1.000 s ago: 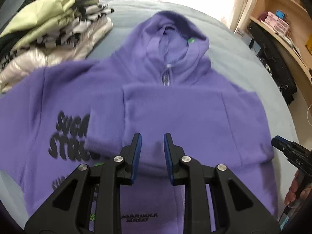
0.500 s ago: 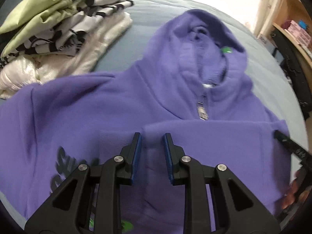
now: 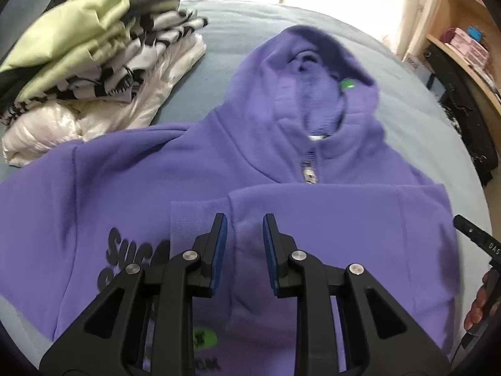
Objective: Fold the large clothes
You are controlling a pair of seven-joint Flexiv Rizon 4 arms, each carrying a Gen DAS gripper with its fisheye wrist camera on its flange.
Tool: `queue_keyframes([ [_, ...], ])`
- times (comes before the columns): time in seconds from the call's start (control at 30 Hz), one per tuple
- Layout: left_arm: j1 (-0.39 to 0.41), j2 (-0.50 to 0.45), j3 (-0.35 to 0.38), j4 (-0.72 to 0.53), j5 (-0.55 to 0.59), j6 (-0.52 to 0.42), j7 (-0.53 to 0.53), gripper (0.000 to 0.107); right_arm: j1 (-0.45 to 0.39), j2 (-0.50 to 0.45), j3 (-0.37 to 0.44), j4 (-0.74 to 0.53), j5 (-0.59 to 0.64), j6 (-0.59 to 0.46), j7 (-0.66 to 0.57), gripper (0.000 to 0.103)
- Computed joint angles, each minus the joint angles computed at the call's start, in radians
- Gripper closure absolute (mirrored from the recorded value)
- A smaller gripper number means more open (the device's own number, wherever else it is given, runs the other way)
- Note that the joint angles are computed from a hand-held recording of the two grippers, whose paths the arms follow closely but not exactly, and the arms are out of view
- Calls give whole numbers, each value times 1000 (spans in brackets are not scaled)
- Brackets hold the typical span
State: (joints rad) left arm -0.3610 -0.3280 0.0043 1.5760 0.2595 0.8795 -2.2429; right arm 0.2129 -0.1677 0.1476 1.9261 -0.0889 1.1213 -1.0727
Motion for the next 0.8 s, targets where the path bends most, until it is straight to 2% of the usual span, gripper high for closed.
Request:
queue_keyframes([
  [0.07,-17,40,1,19,23,0,-10,86,9,43,11,38,-15,8,11,62],
  [0.2,-34,129,-9,72,64,4,-52,62,27,142,39,100,3,-3,20,62],
  [0.37,-36,255,-53,128,124,-47,-94,60,58,262,72,167,-25,-34,74,60],
  [0.57,-14,408,-123,205,168,-127,-120,58,88,415,131,243,-80,-80,197,48],
  [0.8,27,598,-184,348,156,-142,-143,50,151,570,191,287,-84,-176,300,48],
])
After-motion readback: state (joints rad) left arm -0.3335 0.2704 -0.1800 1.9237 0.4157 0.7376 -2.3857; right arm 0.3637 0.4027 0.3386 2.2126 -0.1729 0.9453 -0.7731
